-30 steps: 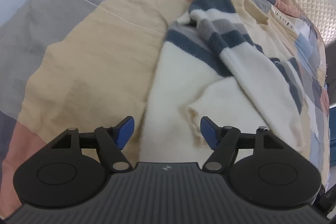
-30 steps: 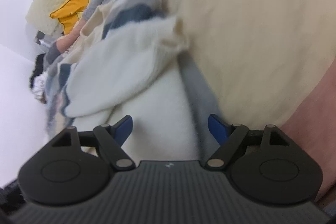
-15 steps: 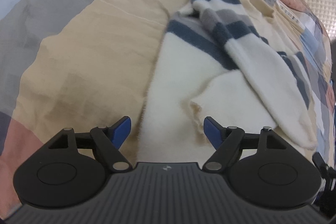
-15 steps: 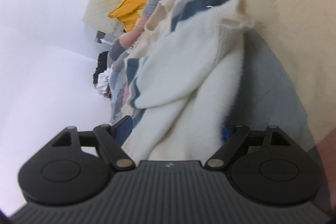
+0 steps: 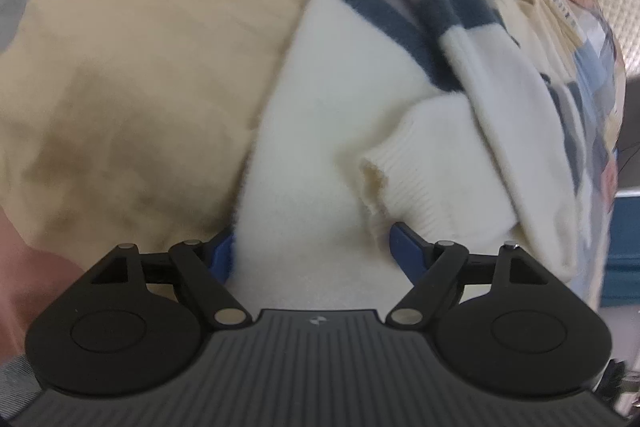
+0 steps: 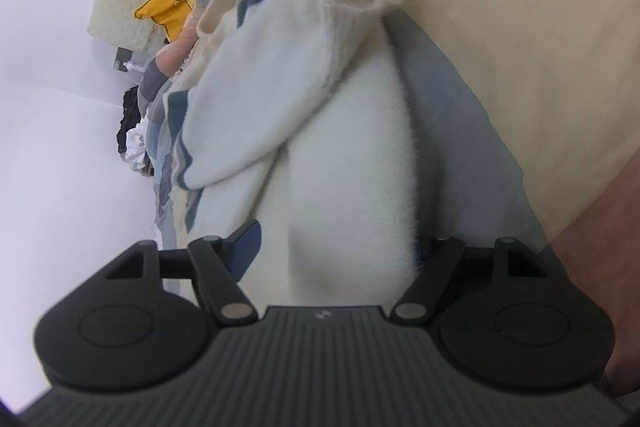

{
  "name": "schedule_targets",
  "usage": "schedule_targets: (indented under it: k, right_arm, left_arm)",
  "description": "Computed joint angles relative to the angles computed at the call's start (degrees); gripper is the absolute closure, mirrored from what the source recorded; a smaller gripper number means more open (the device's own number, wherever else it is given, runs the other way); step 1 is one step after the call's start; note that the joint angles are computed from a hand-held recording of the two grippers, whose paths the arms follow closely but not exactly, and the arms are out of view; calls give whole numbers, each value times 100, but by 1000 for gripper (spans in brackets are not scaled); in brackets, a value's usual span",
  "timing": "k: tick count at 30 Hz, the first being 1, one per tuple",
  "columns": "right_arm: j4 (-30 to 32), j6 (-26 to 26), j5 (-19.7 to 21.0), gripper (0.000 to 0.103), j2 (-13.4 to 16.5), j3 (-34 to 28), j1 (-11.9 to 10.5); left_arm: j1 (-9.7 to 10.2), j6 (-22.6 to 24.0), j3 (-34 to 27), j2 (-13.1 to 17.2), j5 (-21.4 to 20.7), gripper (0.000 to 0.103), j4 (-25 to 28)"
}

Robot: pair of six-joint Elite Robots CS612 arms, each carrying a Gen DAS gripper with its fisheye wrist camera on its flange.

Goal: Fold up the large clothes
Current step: 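Grasp the cream sweater hem with both grippers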

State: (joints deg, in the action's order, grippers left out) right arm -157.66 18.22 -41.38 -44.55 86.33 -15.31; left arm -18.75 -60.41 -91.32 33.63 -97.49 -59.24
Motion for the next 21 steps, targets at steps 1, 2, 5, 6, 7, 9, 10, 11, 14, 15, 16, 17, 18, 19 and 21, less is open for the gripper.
schedule_targets:
  k: [1,2,5,6,7,9,10,11,14,15,16,17,18,19,21]
  right_arm:
    - [57,-97,11,29,-9,-4,13]
    - [131,-225,37,29,-20,-4,21]
    - [158,-494,477,29,-4,5,7]
    - [-5,-453,597,28,2,33,-4]
    - [-225,-369,687,28,11,62,-18]
    - [-754,-42,985,28,80,82,-49]
    - [-900,93,1092,28,114,69,-60]
    - [-977,189,1124,28,139,45,-61]
    - [-953,269,969,28,132,39,-43]
    - [-827,170,823,29,101,45,-29]
    - [-669,16,649,29,58,51,-9]
    - [-582,-101,412,29,13,72,15]
    - [-521,-164,284,34,-8,89,25]
    - [-421,-197,190,38,-15,83,34]
    - [-128,-214,25,58,-3,44,52]
  left_arm:
    - [11,-9,0,3,-82,21,0]
    - [14,35,14,-3,-170,21,20]
    - [-4,266,18,-16,-266,21,40]
    - [-16,346,6,-19,-257,21,19]
    - [-15,404,-26,10,-317,21,-90]
    - [12,431,-110,115,-547,20,-471]
    - [12,403,-146,148,-570,20,-590]
    - [-6,372,-154,140,-474,20,-583]
    - [-67,319,-55,37,-150,20,-242]
    - [-81,333,-4,-7,-66,20,-78]
    - [-105,354,70,-68,51,20,107]
    - [-124,357,121,-105,137,20,216]
    - [-134,352,157,-129,175,20,273]
    - [-149,383,204,-162,219,20,356]
    - [-174,583,267,-216,284,20,484]
